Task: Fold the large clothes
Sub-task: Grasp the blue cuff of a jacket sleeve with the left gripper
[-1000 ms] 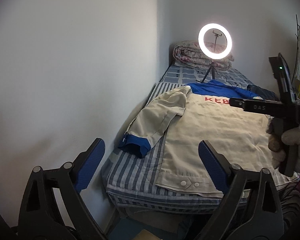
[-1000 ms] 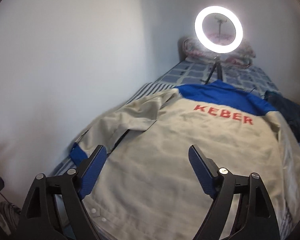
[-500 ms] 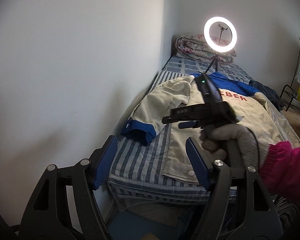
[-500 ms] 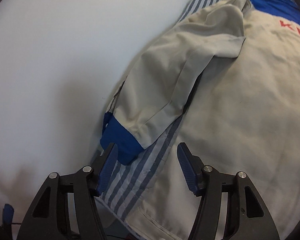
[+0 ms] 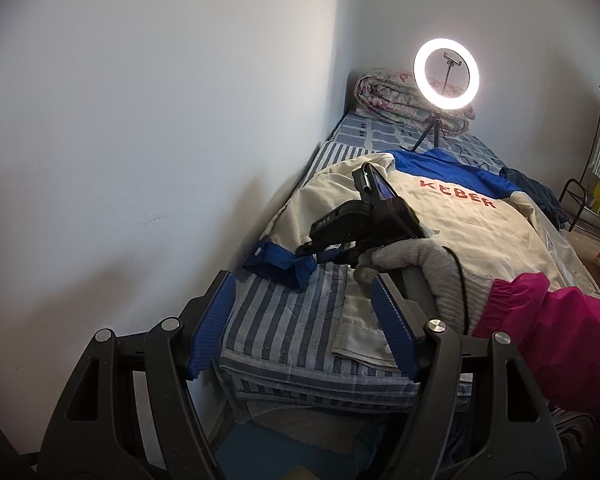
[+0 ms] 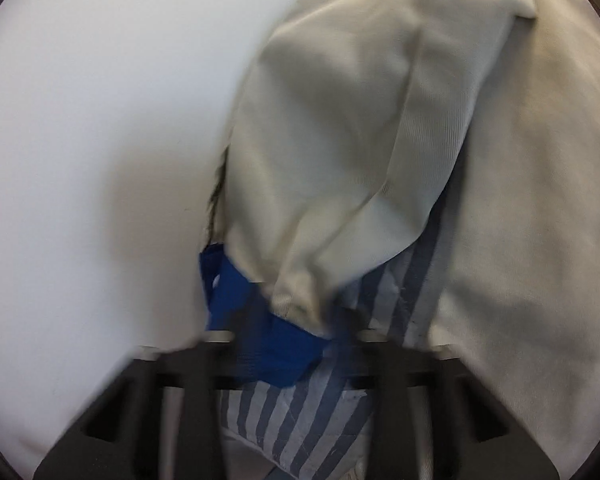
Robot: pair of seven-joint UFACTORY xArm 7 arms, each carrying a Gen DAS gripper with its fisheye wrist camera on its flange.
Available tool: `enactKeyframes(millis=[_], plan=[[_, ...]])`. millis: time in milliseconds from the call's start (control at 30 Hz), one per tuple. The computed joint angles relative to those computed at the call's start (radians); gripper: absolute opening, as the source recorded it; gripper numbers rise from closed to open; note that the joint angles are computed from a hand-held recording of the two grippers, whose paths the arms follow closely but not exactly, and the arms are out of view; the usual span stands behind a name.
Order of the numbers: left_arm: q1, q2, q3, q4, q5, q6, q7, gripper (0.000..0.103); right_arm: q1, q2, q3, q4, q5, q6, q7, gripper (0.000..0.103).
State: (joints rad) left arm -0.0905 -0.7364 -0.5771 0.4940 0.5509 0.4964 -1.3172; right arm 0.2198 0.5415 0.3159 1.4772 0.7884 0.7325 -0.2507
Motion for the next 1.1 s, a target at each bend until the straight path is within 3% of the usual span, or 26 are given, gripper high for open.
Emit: enactKeyframes(millis=[133, 200, 300, 500, 633, 833, 967, 1067, 1100], plan=[[0.010, 0.007, -0.011, 0.009, 0.012, 0.014, -0.002, 0.072, -0.063, -0.077, 0.031, -0.053, 0.095, 0.052, -0.114, 0.013], [0.007, 0.023, -0.012, 0.023, 0.020, 0.025, 0.011, 0.067, -0.095, -0.150, 0.022, -0.103, 0.155, 0.107, -0.176, 0.012], [0.004, 0.055, -0.012, 0.048, 0.031, 0.023, 0.017, 0.067, -0.123, -0.264, -0.019, -0.190, 0.203, 0.162, -0.267, 0.012], [0.036, 0.185, 0.003, 0.119, 0.075, -0.069, 0.013, 0.067, -0.086, -0.339, -0.128, -0.323, 0.122, 0.133, -0.311, 0.012], [0.042, 0.355, 0.061, 0.172, 0.080, -0.189, 0.019, 0.067, -0.100, -0.312, -0.159, -0.356, 0.134, 0.121, -0.317, 0.012], [-0.003, 0.645, 0.172, 0.293, 0.073, -0.257, 0.047, 0.061, -0.119, -0.303, -0.151, -0.401, 0.203, 0.114, -0.403, 0.011], [-0.031, 0.783, 0.252, 0.319, -0.126, -0.330, 0.144, 0.061, -0.147, -0.209, -0.149, -0.375, 0.249, 0.097, -0.504, 0.011], [-0.054, 0.853, 0.298, 0.348, -0.163, -0.332, 0.145, 0.059, -0.182, -0.195, -0.156, -0.332, 0.225, 0.151, -0.503, 0.011], [-0.067, 0.872, 0.314, 0.364, -0.164, -0.314, 0.145, 0.053, -0.189, -0.189, -0.153, -0.331, 0.229, 0.153, -0.515, 0.011]])
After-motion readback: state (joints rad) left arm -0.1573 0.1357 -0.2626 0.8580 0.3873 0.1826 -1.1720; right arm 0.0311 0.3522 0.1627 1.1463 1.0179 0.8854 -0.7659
